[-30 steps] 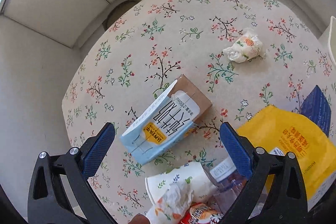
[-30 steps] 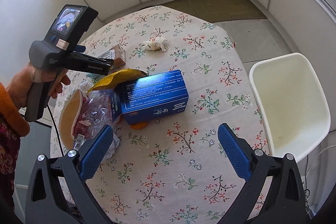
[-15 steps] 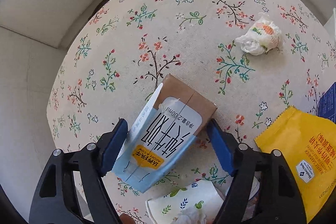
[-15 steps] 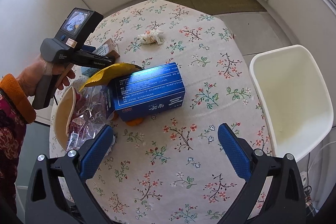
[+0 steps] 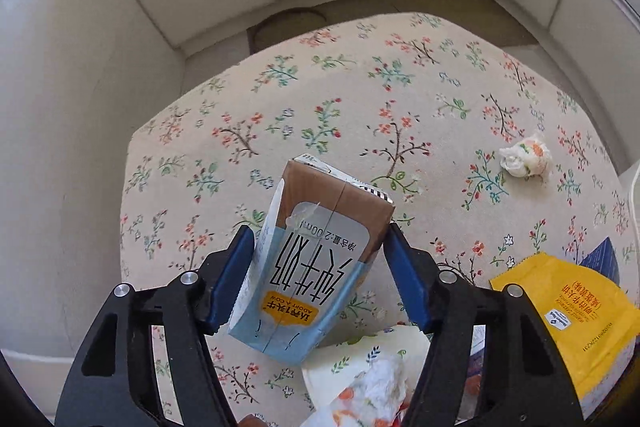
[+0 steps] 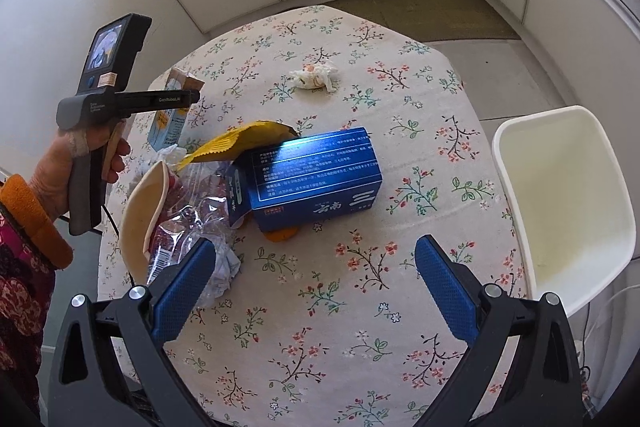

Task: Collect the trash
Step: 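Grasp the milk carton with the left tool while the right tool reaches toward the red noodle cup, then grasp the red noodle cup rim with the right tool and lift it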

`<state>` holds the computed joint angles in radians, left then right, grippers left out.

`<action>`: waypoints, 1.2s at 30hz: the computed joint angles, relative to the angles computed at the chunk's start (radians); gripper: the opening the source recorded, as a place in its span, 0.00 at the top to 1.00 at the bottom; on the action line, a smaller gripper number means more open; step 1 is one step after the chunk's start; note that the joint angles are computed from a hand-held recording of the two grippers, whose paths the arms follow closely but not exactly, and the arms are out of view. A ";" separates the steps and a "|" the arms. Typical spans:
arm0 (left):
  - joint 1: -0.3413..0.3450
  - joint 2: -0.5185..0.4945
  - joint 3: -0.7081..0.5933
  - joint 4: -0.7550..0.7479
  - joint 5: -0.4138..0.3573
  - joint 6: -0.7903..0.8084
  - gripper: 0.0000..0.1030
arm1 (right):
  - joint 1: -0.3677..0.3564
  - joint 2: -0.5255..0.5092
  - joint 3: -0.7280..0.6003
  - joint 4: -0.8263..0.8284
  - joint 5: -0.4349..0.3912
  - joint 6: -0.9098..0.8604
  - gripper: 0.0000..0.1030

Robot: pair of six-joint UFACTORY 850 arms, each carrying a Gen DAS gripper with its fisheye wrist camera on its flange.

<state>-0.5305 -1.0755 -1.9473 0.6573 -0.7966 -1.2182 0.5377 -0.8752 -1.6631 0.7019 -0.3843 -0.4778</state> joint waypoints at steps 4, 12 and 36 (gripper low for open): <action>-0.037 0.126 0.174 0.146 0.008 -0.308 0.38 | 0.020 0.018 0.011 0.089 0.030 -0.088 0.06; -0.164 0.362 0.467 0.380 -0.082 -0.921 0.38 | 0.071 0.037 0.004 0.313 0.083 -0.289 0.06; -0.354 0.522 0.677 0.471 -0.241 -1.294 0.38 | 0.160 -0.273 -0.397 0.142 -0.217 0.003 0.25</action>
<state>-0.8841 -0.5534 -1.2698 1.1281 -1.0377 -2.5125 0.6978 -1.1478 -2.0596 0.8436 -0.6015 -0.4751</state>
